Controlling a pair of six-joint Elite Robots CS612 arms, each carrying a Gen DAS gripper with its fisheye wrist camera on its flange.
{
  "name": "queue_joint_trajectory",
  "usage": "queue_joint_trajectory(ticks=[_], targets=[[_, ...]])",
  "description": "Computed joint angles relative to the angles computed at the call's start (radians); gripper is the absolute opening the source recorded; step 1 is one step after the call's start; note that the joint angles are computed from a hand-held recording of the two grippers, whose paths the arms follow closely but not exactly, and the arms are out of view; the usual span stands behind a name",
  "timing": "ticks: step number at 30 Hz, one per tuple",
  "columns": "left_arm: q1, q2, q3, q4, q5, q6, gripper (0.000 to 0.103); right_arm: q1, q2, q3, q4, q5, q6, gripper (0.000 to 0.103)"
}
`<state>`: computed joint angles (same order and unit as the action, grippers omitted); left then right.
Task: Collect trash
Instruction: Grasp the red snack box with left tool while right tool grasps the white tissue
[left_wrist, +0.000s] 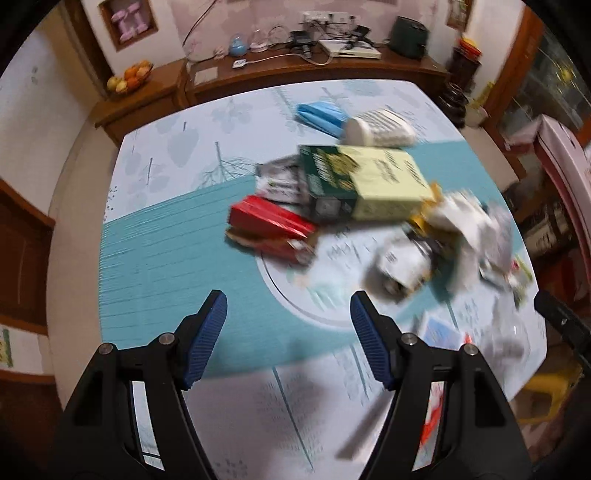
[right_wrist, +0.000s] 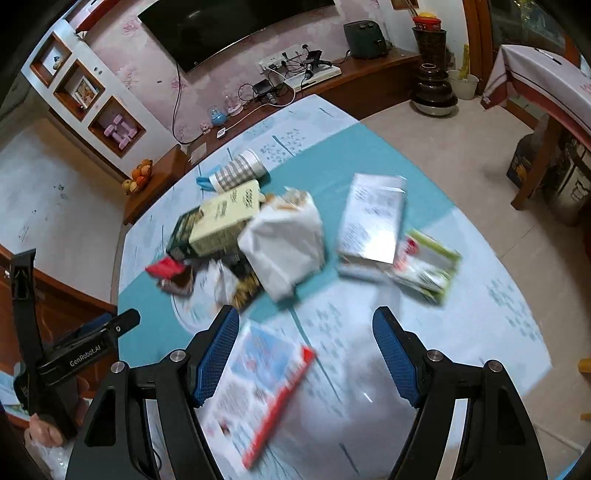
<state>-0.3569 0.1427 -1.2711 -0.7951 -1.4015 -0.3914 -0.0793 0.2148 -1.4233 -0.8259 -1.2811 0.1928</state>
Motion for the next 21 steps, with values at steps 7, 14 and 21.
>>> queue_joint_trajectory(ticks=[7, 14, 21], targets=[[0.068, -0.008, 0.107, -0.074, -0.106, -0.141, 0.067, 0.064, -0.041, 0.2, -0.152, -0.107, 0.007, 0.076], [0.114, -0.007, 0.185, -0.099, -0.264, -0.238, 0.067, 0.1, -0.058, 0.322, -0.194, -0.2, -0.012, 0.076], [0.136, 0.002, 0.22, -0.081, -0.365, -0.37, 0.067, 0.109, -0.058, 0.361, -0.176, -0.212, -0.028, 0.039]])
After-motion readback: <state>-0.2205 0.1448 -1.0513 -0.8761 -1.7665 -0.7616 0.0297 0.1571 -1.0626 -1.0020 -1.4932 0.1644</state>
